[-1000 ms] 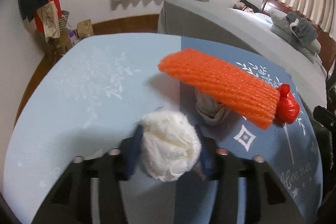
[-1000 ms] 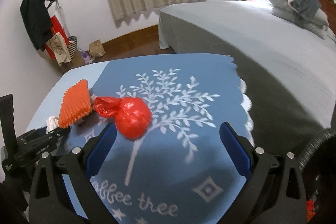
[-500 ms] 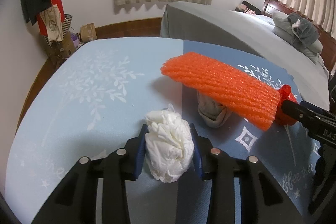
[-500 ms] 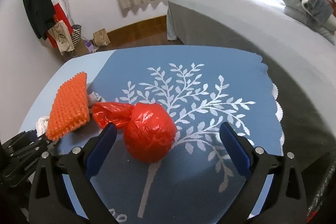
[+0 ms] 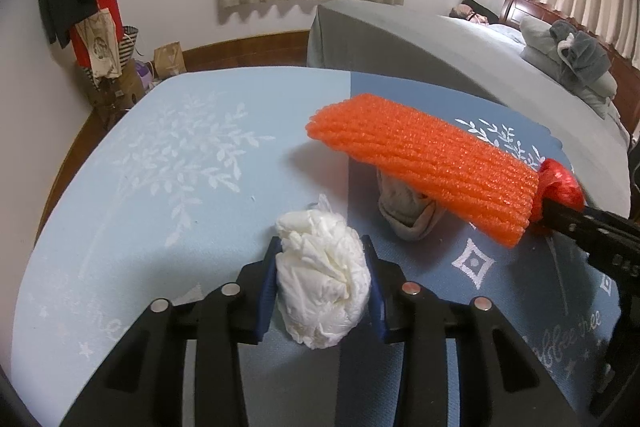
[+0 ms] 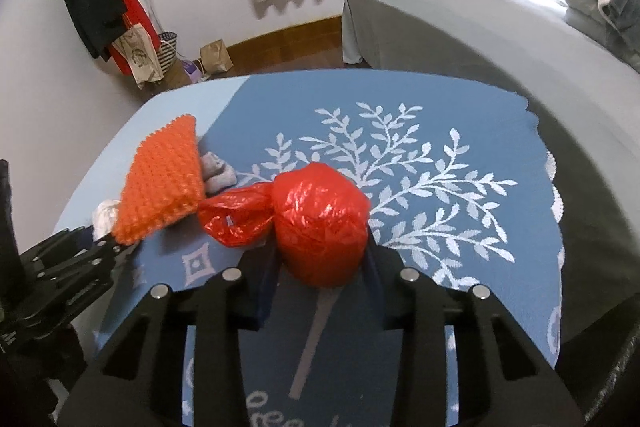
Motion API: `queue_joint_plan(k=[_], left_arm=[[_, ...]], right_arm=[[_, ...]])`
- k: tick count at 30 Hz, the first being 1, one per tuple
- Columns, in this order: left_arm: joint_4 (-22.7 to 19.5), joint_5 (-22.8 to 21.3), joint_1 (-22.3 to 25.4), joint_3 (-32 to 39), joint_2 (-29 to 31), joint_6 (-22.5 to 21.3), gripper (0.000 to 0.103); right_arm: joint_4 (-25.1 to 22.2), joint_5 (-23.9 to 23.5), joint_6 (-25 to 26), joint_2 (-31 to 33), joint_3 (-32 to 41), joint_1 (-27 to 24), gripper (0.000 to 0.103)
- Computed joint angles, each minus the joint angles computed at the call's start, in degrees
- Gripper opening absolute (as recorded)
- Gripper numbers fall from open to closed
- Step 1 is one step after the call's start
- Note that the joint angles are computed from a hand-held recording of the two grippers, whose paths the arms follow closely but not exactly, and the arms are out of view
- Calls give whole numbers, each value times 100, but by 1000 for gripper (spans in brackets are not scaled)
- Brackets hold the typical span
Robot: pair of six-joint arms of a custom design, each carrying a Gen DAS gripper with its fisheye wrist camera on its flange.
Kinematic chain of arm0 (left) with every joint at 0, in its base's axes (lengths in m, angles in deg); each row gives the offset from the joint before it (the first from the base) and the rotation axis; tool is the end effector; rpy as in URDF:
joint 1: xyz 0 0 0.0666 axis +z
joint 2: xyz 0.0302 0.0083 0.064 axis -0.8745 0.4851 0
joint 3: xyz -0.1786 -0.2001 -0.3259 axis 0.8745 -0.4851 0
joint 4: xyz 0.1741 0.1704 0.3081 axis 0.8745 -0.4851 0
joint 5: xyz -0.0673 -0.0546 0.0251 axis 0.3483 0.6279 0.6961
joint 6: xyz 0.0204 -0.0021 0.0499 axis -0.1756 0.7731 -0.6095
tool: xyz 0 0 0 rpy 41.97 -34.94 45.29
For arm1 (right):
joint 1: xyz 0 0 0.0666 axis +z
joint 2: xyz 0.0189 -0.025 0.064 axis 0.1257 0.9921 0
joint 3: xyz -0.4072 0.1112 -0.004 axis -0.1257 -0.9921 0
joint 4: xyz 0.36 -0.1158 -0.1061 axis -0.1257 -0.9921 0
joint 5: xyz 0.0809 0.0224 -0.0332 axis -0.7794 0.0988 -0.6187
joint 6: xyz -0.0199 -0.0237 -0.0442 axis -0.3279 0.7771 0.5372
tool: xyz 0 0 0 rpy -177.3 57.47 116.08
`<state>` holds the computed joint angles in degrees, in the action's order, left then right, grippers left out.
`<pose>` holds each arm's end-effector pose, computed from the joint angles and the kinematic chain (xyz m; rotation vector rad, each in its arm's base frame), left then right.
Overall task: Collect trash
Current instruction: 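Grasp the red plastic bag with the right gripper, then carry the tissue ball and red bag over the trash bin and open both grippers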
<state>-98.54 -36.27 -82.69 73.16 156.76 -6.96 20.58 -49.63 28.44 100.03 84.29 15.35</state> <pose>0.5015 -0.1973 0.2540 0.2490 2.3984 -0.1499 0.4893 0.0711 0.2597 0.0720 2.4000 0.2279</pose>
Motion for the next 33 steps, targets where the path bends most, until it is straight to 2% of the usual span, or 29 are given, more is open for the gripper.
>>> queue_joint_plan(k=[5, 13, 33], left_arm=[[88, -107, -55, -65, -99, 11, 38], [266, -187, -314, -394, -667, 134, 38], [22, -650, -1269, -729, -1741, 347, 38]], right_arm=[[56, -46, -51, -377, -244, -30, 36], [54, -45, -110, -1048, -649, -55, 36], [-420, 268, -258, -2916, -1512, -150, 36]])
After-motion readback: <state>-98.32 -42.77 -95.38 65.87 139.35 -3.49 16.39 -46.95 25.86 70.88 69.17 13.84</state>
